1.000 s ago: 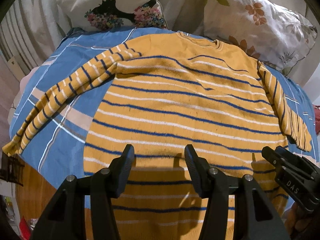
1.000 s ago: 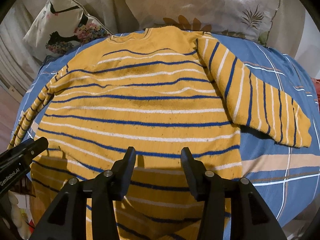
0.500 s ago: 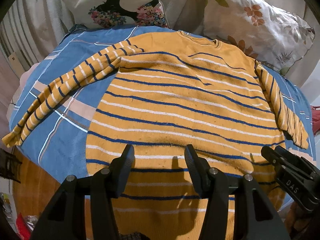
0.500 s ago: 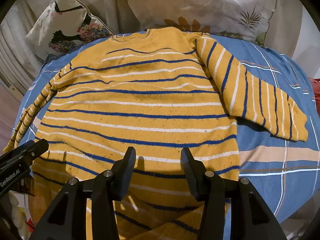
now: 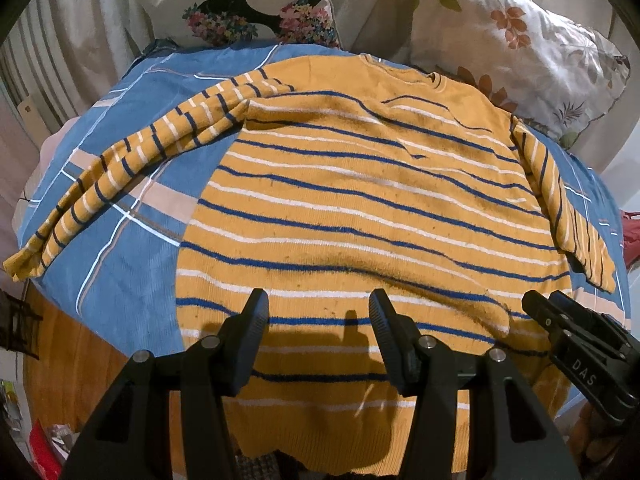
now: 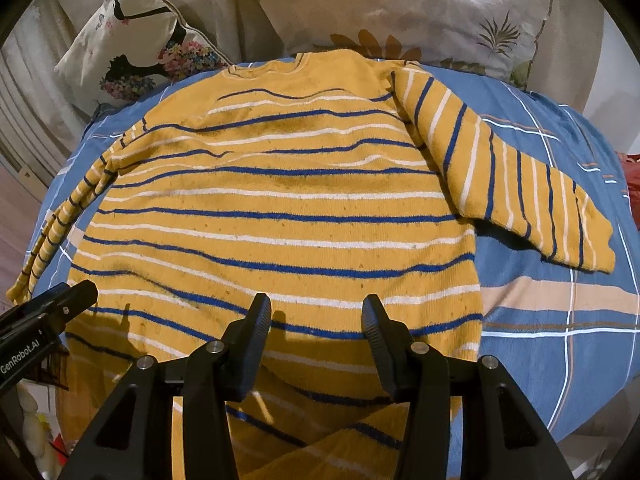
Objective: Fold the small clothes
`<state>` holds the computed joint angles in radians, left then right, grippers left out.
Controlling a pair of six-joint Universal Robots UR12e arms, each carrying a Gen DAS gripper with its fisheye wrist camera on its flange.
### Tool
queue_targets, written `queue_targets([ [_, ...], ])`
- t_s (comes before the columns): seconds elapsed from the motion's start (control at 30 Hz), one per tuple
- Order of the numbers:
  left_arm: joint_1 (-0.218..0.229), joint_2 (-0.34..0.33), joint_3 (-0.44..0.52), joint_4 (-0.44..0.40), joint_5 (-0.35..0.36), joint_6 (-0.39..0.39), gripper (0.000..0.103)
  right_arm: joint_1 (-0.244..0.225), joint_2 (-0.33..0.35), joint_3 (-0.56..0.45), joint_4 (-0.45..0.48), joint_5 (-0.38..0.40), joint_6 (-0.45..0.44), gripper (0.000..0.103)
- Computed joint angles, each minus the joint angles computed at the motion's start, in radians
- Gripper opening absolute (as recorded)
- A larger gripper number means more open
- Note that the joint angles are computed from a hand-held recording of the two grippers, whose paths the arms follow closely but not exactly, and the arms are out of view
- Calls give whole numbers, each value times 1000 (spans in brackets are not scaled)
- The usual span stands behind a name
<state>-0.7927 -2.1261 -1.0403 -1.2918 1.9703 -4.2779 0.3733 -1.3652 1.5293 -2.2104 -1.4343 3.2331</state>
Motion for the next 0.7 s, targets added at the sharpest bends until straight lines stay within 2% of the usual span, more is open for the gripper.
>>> queue_targets([
  [0.47,-5,23,-40,8,-11,-36,51,-3,-17,24,12,11,-13,53],
  [0.63,-1,63,-96,15,12,-82,51,-16,-32,41,-4,30,-2,53],
  [0.7,3,86,-131,21,19,-112,51,-31,-44,54,-29,34,15,60],
])
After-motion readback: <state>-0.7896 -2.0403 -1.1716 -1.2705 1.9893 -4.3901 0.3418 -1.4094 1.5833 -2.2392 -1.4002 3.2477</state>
